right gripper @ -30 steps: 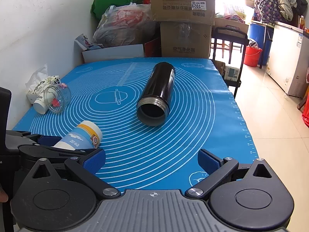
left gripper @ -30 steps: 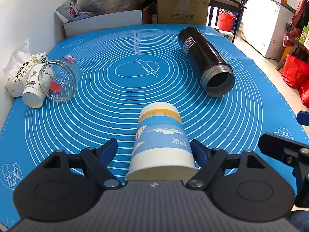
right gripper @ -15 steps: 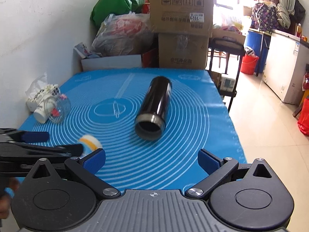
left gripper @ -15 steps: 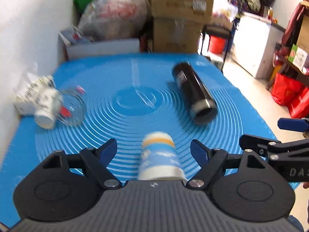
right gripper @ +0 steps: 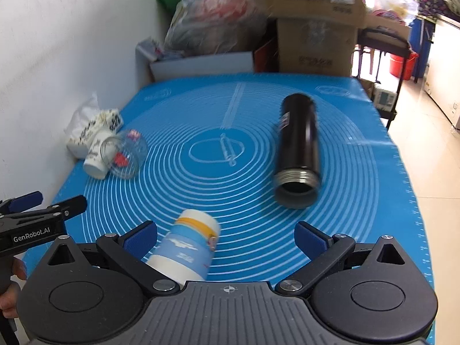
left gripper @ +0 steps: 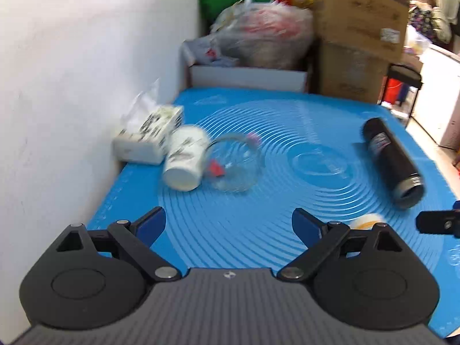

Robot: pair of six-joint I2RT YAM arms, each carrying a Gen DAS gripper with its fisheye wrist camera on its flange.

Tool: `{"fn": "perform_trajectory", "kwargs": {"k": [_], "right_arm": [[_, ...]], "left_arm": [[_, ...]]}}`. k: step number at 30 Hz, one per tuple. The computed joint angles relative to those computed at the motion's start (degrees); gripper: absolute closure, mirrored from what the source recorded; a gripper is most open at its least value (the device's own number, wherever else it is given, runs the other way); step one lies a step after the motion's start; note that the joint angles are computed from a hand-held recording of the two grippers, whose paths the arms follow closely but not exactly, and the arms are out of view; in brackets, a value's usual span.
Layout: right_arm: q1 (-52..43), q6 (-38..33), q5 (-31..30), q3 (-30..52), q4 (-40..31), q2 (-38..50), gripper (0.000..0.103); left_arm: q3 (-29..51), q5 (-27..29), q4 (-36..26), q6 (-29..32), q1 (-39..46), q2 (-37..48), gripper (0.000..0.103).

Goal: Flip cup upside down
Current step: 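Grasp the paper cup with the right gripper while the left gripper releases it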

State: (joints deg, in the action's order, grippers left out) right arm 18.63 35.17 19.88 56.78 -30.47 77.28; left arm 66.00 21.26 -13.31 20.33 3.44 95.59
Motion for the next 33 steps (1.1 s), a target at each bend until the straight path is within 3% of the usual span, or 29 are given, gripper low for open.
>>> {"fn": "perform_trajectory", "kwargs": {"k": [6,13,19,22,24,28,33], "right_arm": [[-0.49,0.45,-3.31,6.68,0.14,9.49,0.001],[-1.98,1.69,-7.5,12.12,-0.73,17.37,0.01],[-5.02,4.1,-13.62,15.96,-1.75,23.12,0.022],[-6.4,4.9,-16.81,17.48,-2.38,25.44,0.045],[-6.75,4.86,-18.1,17.96,-2.61,26.19,0.048],[-5.28,3.85,-15.47,16.04,-0.38,24.5,0.048],[-0.31,0.33,-1.15,7.62,10.57,19.15,0.048]], "left_arm": [[3.88,-0.22,0.21,1.6,2.9,6.35,0.009],[5.31,0.24,2.27,3.01,3.92,9.86,0.009],[5.43,1.06,2.78,3.92,4.07,11.1,0.009],[5.6,1.44,2.62,4.08,4.15,11.43,0.009],[5.29,1.56,2.93,4.23,4.3,11.26,0.009],[4.28,1.74,4.02,4.13,4.67,10.52,0.009],[1.68,2.31,6.33,4.11,5.06,8.68,0.009]]}}
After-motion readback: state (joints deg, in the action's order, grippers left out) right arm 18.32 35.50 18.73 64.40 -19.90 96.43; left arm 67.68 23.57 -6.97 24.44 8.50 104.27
